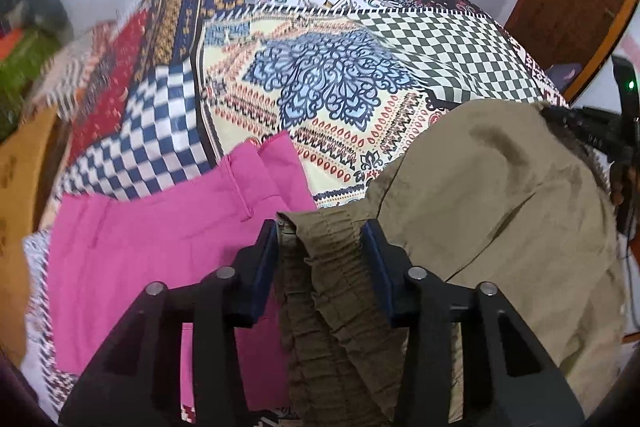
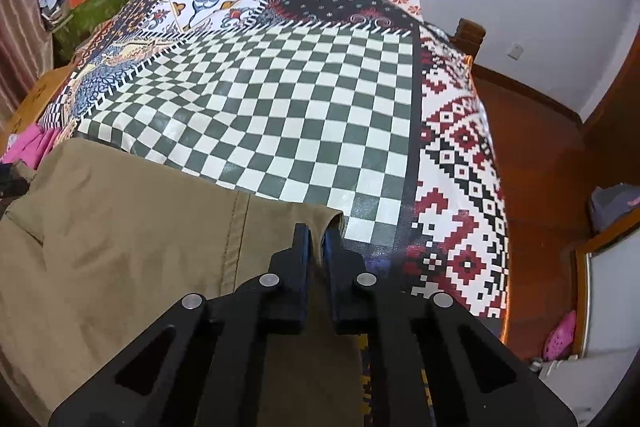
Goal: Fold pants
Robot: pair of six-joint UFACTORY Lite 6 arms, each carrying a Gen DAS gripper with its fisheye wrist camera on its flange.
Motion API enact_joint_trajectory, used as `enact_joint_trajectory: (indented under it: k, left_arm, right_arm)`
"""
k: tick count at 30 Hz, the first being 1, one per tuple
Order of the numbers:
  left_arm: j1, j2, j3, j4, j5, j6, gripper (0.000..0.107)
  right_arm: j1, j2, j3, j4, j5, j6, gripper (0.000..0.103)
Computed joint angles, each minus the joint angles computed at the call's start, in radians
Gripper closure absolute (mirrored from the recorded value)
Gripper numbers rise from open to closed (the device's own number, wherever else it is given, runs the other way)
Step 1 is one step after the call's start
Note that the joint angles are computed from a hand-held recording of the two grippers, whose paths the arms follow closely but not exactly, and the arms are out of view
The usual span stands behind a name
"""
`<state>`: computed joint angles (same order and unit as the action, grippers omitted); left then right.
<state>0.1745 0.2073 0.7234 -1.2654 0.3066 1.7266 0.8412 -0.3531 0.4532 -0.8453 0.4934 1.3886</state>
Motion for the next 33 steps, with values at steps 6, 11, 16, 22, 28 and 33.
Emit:
enact_joint_trajectory:
  k: [6, 11, 16, 22, 28, 33]
  left_arm:
    - [-0.009, -0.044, 0.011, 0.019, -0.017, -0.009, 0.092]
    - [-0.034, -0.035, 0.072, 0.078, -0.038, -0.102, 0.097]
    - [-0.046, -0.089, 0.073, 0.077, -0.024, -0.131, 0.099]
    - [-0.016, -0.247, 0.023, 0.212, 0.063, -0.259, 0.1]
    - [0.055, -0.444, -0.038, 0.355, 0.193, -0.394, 0.1]
    - [0.103, -0.622, -0.073, 0.477, 0.316, -0.5, 0.1]
  right_arm:
    - [0.045, -0.065, -0.008, -0.106, 0.076, 0.14, 0.099]
    - [0.043, -0.14, 0.015, -0.153, 0.15, 0.19, 0.1]
    - [0.058, -0.163, 0.08, -0.159, 0.207, 0.173, 0.1]
    - [0.14, -0.251, 0.098, -0.093, 0.298, 0.133, 0.1]
    - [0.351, -0.36, 0.129, -0.061, 0.512, 0.19, 0.1]
    - [0.611, -0.394, 0.191, -0.07, 0.762, 0.297, 0.1]
